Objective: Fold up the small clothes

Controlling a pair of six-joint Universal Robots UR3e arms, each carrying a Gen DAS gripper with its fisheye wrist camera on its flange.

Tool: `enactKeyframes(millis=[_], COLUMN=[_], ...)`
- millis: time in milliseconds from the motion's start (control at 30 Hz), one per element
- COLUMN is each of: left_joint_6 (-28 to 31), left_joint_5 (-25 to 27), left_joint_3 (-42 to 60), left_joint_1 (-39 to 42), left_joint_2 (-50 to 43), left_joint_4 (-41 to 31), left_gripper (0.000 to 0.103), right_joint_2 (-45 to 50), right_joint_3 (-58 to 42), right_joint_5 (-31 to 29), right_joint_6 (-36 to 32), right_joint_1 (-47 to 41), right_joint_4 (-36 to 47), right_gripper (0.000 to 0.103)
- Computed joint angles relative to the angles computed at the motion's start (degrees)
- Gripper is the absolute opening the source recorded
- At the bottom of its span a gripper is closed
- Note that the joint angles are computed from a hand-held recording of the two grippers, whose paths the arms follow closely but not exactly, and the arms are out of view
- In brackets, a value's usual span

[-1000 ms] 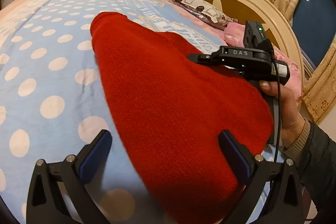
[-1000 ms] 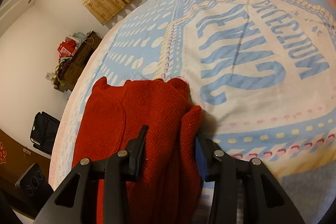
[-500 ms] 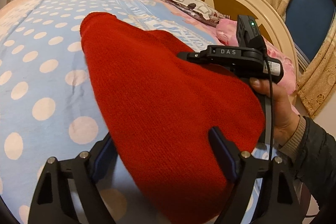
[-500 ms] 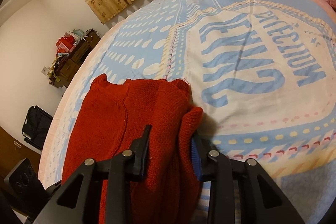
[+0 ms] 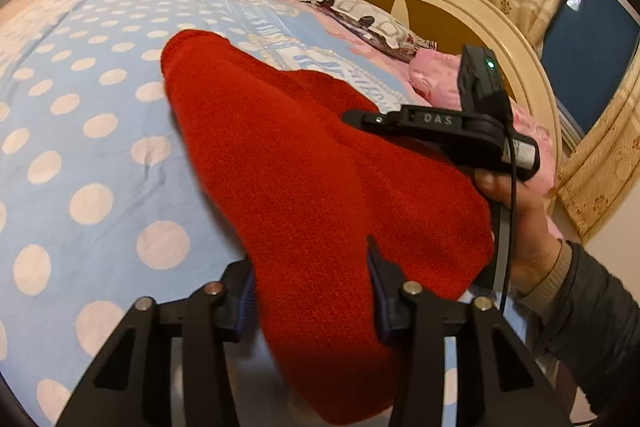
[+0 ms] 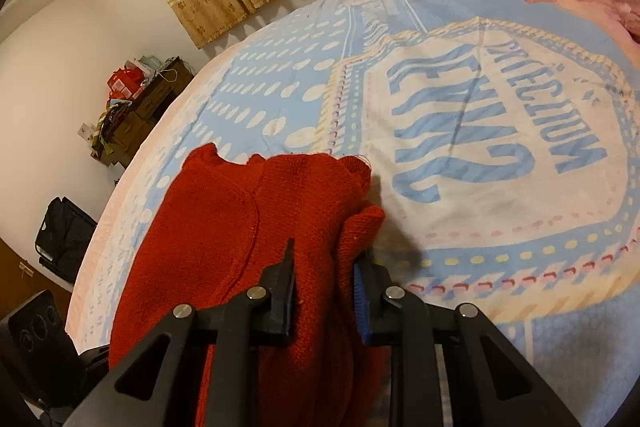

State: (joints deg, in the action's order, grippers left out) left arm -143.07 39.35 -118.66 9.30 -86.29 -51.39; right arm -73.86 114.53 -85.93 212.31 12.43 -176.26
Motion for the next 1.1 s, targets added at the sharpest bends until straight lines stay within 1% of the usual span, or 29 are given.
enactKeyframes(millis=[67,267,467,633,767,800,833,1000,1100], left_joint_6=[0.24,2.32,6.55,10.10,14.83,16.94,17.49,25.42,29.63], left_joint_5=[0.42,1.06,0.54,0.85,0.68,0.27,0.07,-0.79,-0.71], left_joint_3=[-0.01,-0.62,0.04,-0.57,-1.13,-1.01,-0.67,1.10,1.85], left_joint_1=[-0.03,1.17,3.80,7.16,10.73,12.25,12.73,19.00,22.18], left_joint_2=[0.68,5.69,11.68,17.42,22.76,24.34,24.48,28.36,29.95], left_joint_4=[-0.18,-4.41,-12.89,-19.10,-26.15,-29.18,-30.04,-41.82,-47.29], left_gripper=[0.043,0.041,0.040,0.040,0.040,0.040,0.040,0.040,0.040], right_joint_2=[-0.84,-4.13,-5.72,-5.03,-3.78,-3.27,-2.79,-0.36,1.25], right_joint_3=[0.18,1.72,1.25,-0.91,-2.95,-3.63,-4.11,-7.10,-9.17], right_joint_5=[-0.53,-0.72,-1.45,-2.86,-4.06,-4.30,-4.27,-4.96,-5.02], right_joint_6=[0.19,1.33,3.14,4.77,6.19,6.56,6.73,8.37,9.01], right_joint_1=[0.53,1.97,5.09,8.66,11.83,12.60,12.94,15.86,17.07], right_joint_4=[0.23,-0.36,-0.05,-0.28,-0.17,-0.23,-0.39,-0.61,-0.27], right_gripper=[0.023,0.022,0.022,0.022,0.022,0.022,0.022,0.022,0.022])
